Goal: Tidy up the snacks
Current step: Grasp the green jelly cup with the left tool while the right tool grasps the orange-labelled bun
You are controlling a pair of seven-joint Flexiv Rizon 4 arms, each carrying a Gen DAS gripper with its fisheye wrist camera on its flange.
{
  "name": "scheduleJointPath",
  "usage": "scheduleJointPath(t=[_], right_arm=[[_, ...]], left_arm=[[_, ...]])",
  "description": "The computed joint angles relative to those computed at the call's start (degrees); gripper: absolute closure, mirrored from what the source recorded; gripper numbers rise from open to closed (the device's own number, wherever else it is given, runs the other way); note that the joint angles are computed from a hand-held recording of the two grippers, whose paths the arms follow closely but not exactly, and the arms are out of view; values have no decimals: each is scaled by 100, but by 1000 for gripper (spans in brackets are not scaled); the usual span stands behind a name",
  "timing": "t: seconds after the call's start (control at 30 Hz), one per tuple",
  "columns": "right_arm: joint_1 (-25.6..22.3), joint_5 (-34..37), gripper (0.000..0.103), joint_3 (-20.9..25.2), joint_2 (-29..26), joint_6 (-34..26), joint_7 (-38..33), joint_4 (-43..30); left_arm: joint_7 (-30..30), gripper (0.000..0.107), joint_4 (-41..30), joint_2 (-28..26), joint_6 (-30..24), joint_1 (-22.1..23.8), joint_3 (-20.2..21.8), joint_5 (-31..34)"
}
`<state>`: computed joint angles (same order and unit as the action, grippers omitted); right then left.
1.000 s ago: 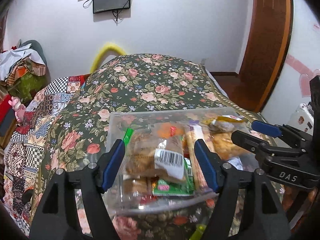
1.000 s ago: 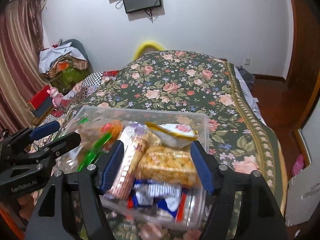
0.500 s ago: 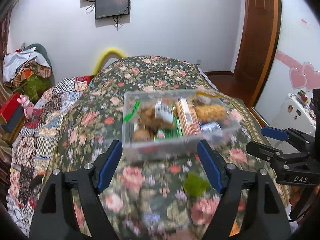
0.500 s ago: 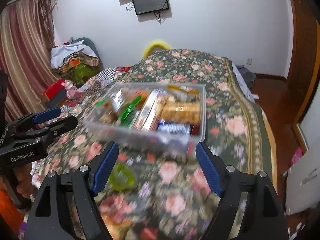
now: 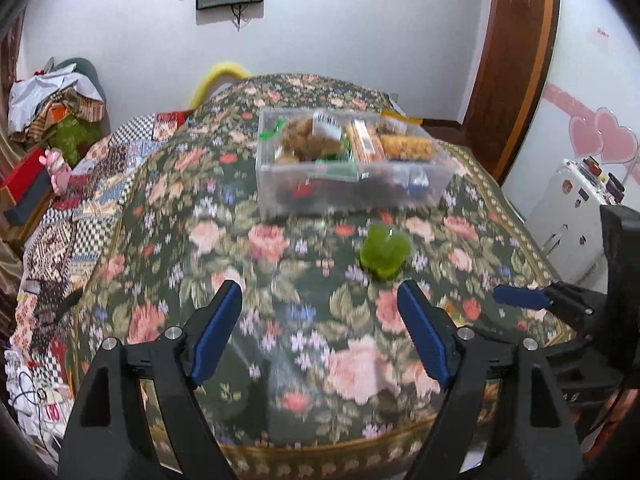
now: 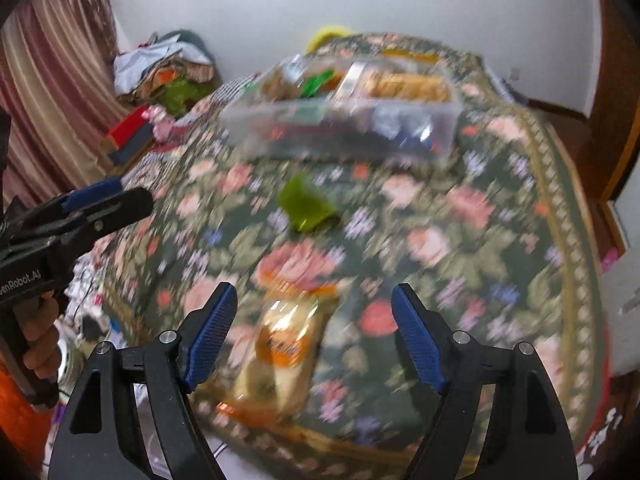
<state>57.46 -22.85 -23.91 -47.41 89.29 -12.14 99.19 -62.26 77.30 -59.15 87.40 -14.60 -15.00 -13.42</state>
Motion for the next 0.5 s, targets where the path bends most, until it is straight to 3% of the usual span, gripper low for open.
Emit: scheduleJointPath(t=[0.27,0.33,0.5], right_arm=[[-649,-158,62,1041,-172,-358,-386,-395],[-613,-196,68,952,-169,-257,-363,-328],[-318,-118,70,413,-86,41,-165,22]], left_arm=[[-120,27,-50,-99,-231,-101,156,-40],[-158,27,-146,-151,-338,-148,195,-56],[-297,27,-663,-396,-758,-410,443,-50]])
